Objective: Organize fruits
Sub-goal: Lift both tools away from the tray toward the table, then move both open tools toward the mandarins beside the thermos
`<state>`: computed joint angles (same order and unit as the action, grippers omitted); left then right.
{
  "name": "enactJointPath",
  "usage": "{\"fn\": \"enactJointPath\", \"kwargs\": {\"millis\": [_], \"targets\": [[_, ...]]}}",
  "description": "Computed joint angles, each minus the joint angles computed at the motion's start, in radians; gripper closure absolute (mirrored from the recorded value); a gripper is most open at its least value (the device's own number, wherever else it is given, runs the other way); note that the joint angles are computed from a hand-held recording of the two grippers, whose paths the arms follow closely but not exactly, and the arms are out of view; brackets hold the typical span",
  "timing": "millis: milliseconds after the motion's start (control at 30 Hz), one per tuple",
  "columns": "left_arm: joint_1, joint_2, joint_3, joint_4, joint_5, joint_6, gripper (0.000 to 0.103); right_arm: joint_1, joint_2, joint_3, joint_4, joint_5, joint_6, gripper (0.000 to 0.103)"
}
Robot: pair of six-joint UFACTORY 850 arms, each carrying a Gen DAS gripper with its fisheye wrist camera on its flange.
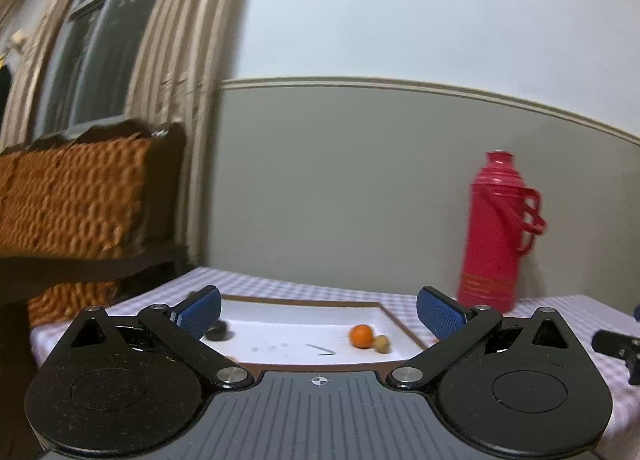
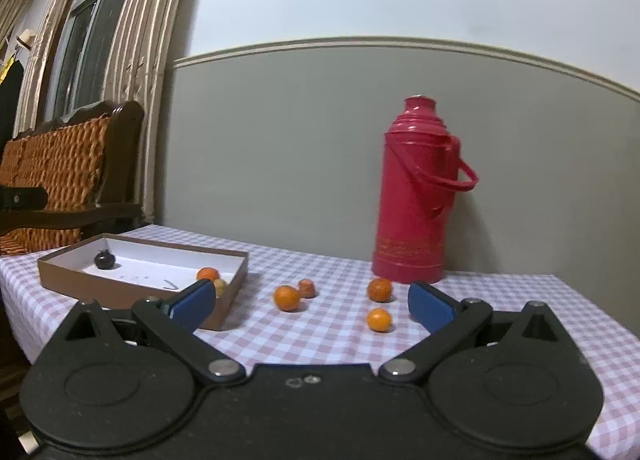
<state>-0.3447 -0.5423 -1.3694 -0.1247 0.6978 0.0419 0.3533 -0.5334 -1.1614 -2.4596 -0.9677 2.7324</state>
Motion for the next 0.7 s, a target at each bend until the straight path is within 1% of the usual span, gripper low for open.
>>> {"fn": "enactJointPath", "kwargs": {"millis": [67, 233, 433, 600, 700], "targets": [[-0.013, -0.006, -0.006, 0.020, 0.005, 0.010, 0.000, -0.004, 0.009, 0.016, 0.003, -0.009, 0.006, 0.006], [-0.042, -0.016, -0.014, 0.063, 0.017, 0.042, 0.000, -0.005, 0.034, 0.068, 0.009, -0.062, -0.004, 0.006], [-0.064, -0.032, -0.035, 0.133, 0.006, 0.038, 0.000, -0.004, 0.049, 0.101, 0.029, -0.093, -0.036, 0.006], [-0.082, -0.060, -0.083, 0.122, -0.035, 0.067, 0.000, -0.006, 0.051, 0.102, 0.032, -0.081, -0.061, 0.006], [-0.091, -0.087, -0.124, 0.119, -0.061, 0.074, 0.000, -0.016, 0.046, 0.076, 0.053, -0.030, -0.100, 0.006]]}}
